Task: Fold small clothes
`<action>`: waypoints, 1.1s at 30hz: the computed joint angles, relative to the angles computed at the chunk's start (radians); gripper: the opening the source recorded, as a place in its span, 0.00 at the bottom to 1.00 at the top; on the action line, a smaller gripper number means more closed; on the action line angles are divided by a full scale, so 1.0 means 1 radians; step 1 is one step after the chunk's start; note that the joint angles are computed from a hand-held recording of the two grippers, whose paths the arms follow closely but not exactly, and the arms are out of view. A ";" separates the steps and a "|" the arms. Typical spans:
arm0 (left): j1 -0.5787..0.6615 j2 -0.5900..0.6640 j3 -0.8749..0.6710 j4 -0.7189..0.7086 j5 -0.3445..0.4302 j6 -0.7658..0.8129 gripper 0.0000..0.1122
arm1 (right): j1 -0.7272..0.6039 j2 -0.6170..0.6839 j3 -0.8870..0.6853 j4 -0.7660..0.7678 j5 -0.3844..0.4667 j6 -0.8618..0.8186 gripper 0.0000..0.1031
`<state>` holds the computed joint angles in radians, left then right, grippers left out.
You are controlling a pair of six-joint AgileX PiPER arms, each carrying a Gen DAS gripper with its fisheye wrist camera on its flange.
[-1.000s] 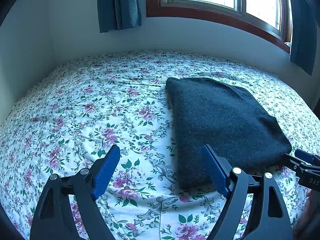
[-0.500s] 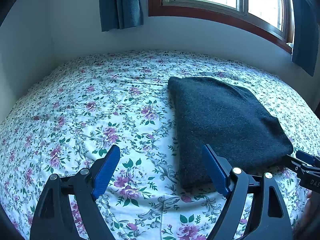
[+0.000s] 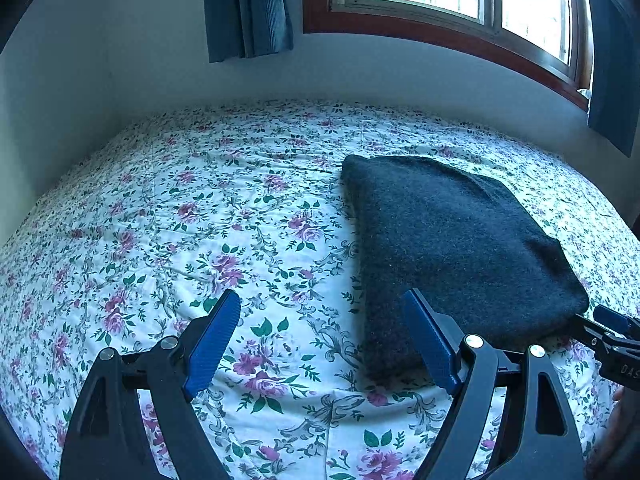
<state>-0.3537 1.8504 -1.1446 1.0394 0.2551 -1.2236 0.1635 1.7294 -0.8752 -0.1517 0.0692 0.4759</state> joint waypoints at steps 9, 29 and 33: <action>-0.020 0.001 -0.002 0.074 0.030 -0.067 0.77 | 0.011 -0.003 0.003 -0.093 0.003 0.101 0.88; -0.011 0.016 -0.014 0.072 0.069 -0.101 0.79 | 0.022 0.015 -0.006 -0.107 0.003 0.118 0.88; 0.023 0.027 -0.026 -0.073 0.031 0.036 0.79 | 0.020 0.016 -0.003 -0.059 -0.003 0.070 0.88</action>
<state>-0.3309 1.8776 -1.1704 0.9666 0.2865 -1.1873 0.1839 1.7449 -0.8777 -0.2105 0.0664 0.5456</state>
